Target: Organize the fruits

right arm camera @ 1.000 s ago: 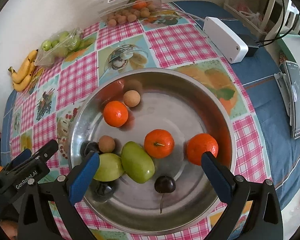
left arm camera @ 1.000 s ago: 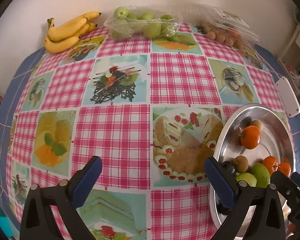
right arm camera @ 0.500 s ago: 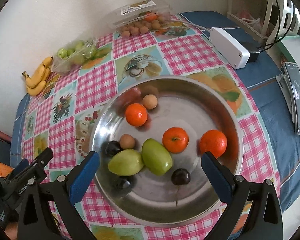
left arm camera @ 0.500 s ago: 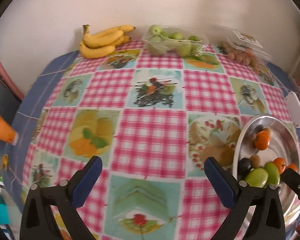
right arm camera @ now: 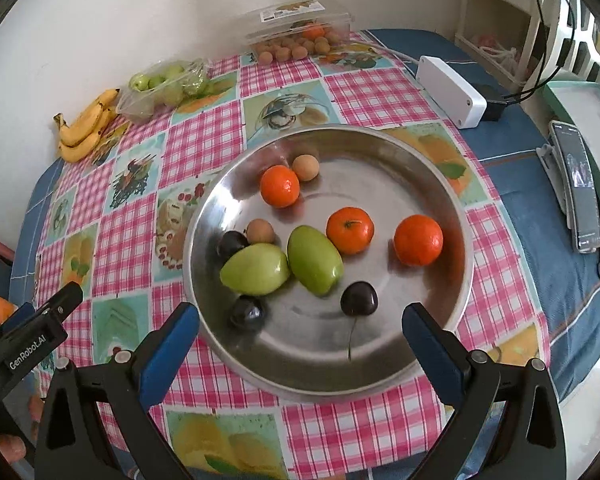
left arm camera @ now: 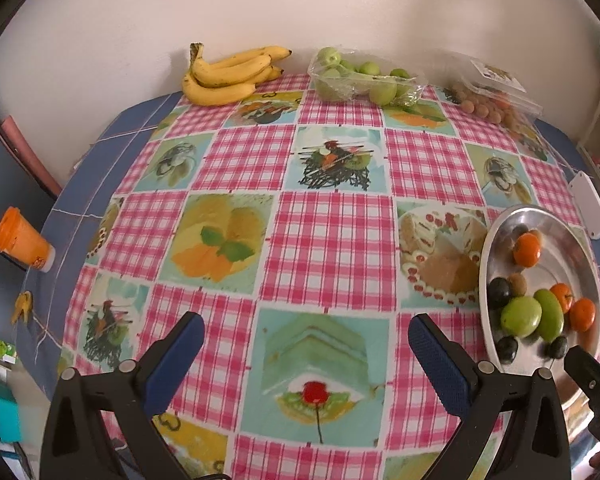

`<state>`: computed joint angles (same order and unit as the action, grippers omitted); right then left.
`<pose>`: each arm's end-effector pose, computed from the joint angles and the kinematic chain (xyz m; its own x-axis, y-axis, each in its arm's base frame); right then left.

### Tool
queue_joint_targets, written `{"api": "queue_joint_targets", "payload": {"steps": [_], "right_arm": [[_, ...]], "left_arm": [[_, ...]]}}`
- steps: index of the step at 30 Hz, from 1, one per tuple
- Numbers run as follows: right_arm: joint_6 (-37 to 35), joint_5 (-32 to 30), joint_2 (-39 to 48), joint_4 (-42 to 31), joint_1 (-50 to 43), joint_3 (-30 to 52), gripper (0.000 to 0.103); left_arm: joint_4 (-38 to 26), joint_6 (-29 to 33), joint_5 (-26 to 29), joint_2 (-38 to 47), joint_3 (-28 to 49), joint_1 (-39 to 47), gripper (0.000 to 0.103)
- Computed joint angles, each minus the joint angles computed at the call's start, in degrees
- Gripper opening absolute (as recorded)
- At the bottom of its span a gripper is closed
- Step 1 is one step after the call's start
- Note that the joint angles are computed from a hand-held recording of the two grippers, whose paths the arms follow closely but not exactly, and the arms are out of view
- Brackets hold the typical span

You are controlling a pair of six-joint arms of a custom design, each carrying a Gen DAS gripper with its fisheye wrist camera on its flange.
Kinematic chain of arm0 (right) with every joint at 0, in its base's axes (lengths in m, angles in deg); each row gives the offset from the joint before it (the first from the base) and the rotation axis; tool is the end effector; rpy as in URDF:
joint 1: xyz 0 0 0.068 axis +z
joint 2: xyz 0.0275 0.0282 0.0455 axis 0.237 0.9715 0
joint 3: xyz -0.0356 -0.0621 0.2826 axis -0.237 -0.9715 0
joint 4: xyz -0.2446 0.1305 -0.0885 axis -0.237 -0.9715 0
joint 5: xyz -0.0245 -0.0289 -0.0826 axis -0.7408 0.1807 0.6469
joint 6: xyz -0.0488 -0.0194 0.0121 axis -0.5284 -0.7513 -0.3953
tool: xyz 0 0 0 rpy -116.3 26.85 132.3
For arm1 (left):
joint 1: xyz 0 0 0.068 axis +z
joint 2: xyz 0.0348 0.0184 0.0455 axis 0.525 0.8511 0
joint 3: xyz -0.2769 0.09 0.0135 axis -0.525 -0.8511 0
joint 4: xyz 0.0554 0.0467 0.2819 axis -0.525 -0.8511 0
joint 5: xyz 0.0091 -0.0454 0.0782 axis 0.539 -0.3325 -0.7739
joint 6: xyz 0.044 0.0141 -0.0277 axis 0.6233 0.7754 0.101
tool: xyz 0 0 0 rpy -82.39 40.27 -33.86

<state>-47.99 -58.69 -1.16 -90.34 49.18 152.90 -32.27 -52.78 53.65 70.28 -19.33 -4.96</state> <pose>0.2591 0.1847 0.2572 -0.9267 -0.1175 -0.3571 -0.1897 0.9662 0.1744 0.1967 -0.1259 0.2589 -0.7893 -0.4038 -0.4626 -0.4941 0.8650 0.0879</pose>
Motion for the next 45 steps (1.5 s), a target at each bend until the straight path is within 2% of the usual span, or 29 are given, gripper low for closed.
{"api": "queue_joint_targets", "payload": {"steps": [17, 45], "right_arm": [[0.92, 5.02, -5.05, -2.06, 4.30, -3.44, 0.101], [1.25, 5.51, -4.70, -2.69, 4.83, -3.03, 0.101]], "left_arm": [[-4.45, -5.94, 0.07, -4.52, -3.31, -5.02, 0.103], [-4.41, -5.03, 2.29, -4.25, -3.65, -3.87, 0.103]]}}
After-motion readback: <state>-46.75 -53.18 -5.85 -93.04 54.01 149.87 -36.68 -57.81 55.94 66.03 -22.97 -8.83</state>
